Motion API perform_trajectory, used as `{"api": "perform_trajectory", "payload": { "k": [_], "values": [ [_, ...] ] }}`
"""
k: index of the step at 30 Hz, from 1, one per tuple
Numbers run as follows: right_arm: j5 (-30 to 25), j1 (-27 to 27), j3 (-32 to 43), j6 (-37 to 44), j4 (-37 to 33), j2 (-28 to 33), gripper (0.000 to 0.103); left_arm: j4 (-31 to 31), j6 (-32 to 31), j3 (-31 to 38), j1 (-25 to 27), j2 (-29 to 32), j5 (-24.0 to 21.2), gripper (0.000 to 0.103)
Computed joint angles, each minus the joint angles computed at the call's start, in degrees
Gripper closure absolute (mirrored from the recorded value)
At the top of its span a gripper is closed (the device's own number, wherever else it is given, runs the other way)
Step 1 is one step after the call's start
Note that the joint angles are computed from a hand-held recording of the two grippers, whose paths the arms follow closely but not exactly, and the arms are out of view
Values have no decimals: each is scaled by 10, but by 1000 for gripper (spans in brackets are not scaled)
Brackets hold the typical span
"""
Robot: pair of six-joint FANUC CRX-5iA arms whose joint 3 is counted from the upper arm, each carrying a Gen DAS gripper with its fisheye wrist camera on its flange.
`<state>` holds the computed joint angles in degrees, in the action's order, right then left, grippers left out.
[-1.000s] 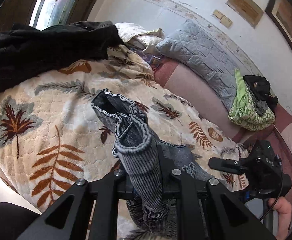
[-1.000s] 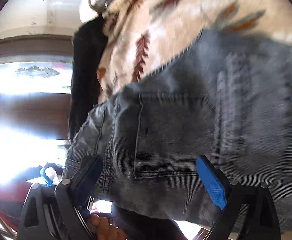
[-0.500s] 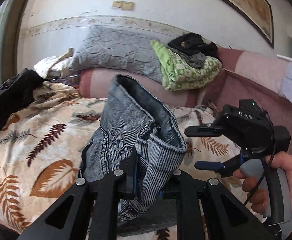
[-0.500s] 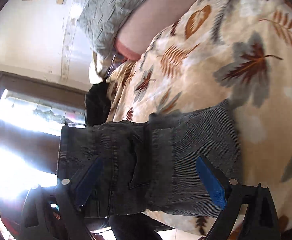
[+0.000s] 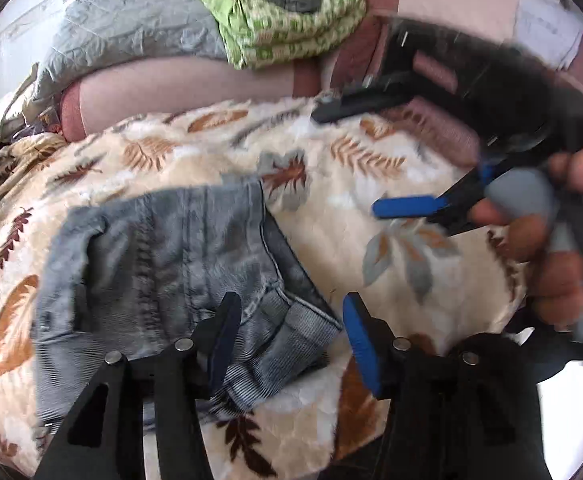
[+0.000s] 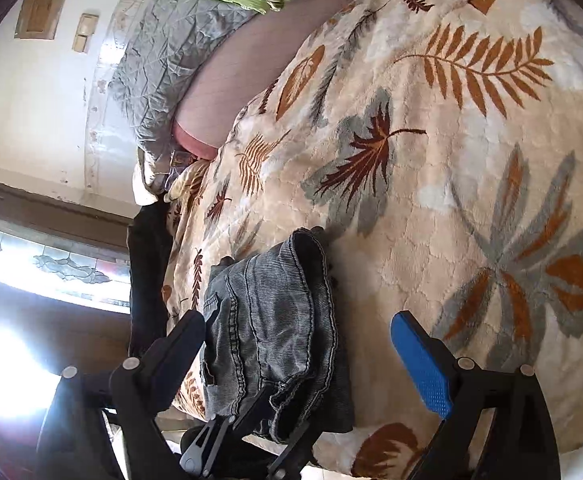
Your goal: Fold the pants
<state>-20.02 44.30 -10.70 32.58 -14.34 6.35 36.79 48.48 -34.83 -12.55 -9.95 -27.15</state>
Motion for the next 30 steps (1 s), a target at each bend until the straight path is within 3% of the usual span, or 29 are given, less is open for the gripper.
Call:
{"api": "perform_trajectory", "payload": {
  "k": [2, 4, 5, 7, 9, 10, 12, 14, 15, 16, 18, 22, 26, 28, 30],
  "values": [
    [-1, 3, 11, 20, -3, 1, 7, 96, -72, -50, 13, -58, 15, 47],
    [-12, 0, 46, 82, -50, 14, 7, 146, -93, -84, 33, -107, 42, 34],
    [-29, -10, 78, 145, -110, 27, 7, 136, -74, -91, 47, -121, 61, 32],
    [-62, -32, 138, 254, -211, 57, 7, 46, 23, -81, 87, -131, 72, 31],
    [-110, -66, 206, 372, -331, 101, 7, -52, 119, -46, 120, -106, 45, 31],
    [-136, -78, 238, 404, -365, 127, 7, -71, 142, -34, 128, -88, 30, 31],
    [-169, -80, 288, 391, -355, 174, 7, -102, 168, -8, 133, -47, -7, 31],
    [-202, -55, 324, 271, -236, 222, 7, -174, 215, 25, 120, -8, -50, 31],
    [-229, -47, 323, 198, -161, 238, 7, -220, 243, 27, 108, -8, -40, 31],
    [-227, -34, 309, 130, -99, 244, 14, -255, 262, 26, 94, -13, -24, 30],
    [-174, -14, 268, 83, -54, 221, 13, -309, 309, 36, 78, -18, -28, 29],
    [-137, 8, 216, 119, -54, 159, 13, -226, 258, 17, 103, -21, -32, 29],
    [-79, 25, 149, 167, -128, 101, 13, -232, 259, 29, 102, -11, -36, 29],
    [-92, 21, 141, 232, -206, 97, 12, -235, 262, 33, 102, -6, -36, 29],
    [-108, 33, 132, 231, -200, 110, 12, -237, 261, 41, 100, 3, -38, 29]
  ]
}}
